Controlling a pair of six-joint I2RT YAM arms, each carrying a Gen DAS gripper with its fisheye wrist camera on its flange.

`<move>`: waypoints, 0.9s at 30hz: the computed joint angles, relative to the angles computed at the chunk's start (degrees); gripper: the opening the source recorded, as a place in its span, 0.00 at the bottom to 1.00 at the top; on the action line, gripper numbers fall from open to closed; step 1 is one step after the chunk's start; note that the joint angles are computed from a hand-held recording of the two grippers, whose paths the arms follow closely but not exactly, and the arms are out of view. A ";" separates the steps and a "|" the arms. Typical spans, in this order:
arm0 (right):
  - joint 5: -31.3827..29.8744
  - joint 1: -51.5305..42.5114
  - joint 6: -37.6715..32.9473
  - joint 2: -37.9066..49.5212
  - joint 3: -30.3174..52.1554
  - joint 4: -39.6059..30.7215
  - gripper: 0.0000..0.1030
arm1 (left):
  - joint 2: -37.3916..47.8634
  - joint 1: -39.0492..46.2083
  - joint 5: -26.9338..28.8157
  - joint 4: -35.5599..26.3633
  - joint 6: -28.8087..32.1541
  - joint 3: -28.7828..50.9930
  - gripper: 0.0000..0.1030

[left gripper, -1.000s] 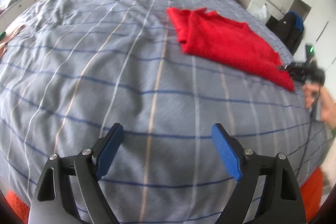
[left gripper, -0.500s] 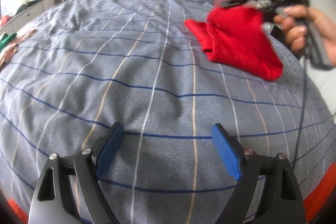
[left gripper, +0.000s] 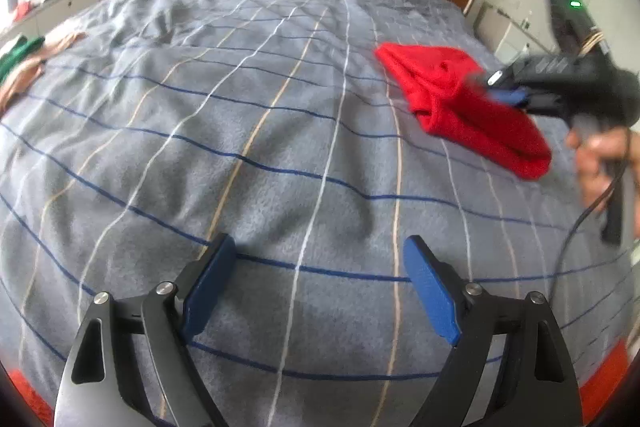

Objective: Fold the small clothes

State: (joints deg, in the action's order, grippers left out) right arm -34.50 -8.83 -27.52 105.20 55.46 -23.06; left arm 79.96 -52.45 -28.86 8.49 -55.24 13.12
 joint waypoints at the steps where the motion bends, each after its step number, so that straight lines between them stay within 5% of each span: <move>1: 2.18 2.12 0.07 0.39 -2.33 3.19 0.36 | 0.97 -0.69 -0.76 -1.17 -0.13 0.89 0.85; 4: 8.74 6.44 -0.30 -1.73 -9.71 11.26 0.37 | 2.73 -2.39 -2.45 -4.15 -0.79 2.78 0.85; 9: 6.07 0.66 -3.80 -11.00 -8.53 2.79 0.40 | 1.67 -1.95 -1.62 -4.20 -0.36 2.14 0.85; 12: 4.18 -4.84 -6.82 -15.17 -8.60 1.57 0.57 | 1.64 -1.99 -1.64 -4.30 -0.42 2.14 0.85; 19: 7.47 -9.98 -7.92 -3.47 -9.13 6.57 0.59 | 0.38 -2.01 -1.19 -9.68 -0.58 3.84 0.85; 21: 2.70 -13.17 -9.89 -4.46 -7.98 2.57 0.59 | -5.58 3.28 5.04 -8.67 2.71 2.65 0.86; 23: -2.18 -16.67 -10.82 -3.31 -3.39 -4.15 0.69 | -8.28 14.06 17.61 -3.39 8.36 3.40 0.90; 27: -5.12 -20.94 -4.26 3.17 7.23 -6.66 0.79 | 7.91 26.69 37.15 -2.55 15.13 20.59 0.93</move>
State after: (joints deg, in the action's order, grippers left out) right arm -39.63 -29.77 -31.79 108.37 62.69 -29.72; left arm 87.87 -25.76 8.28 5.94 -40.12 33.72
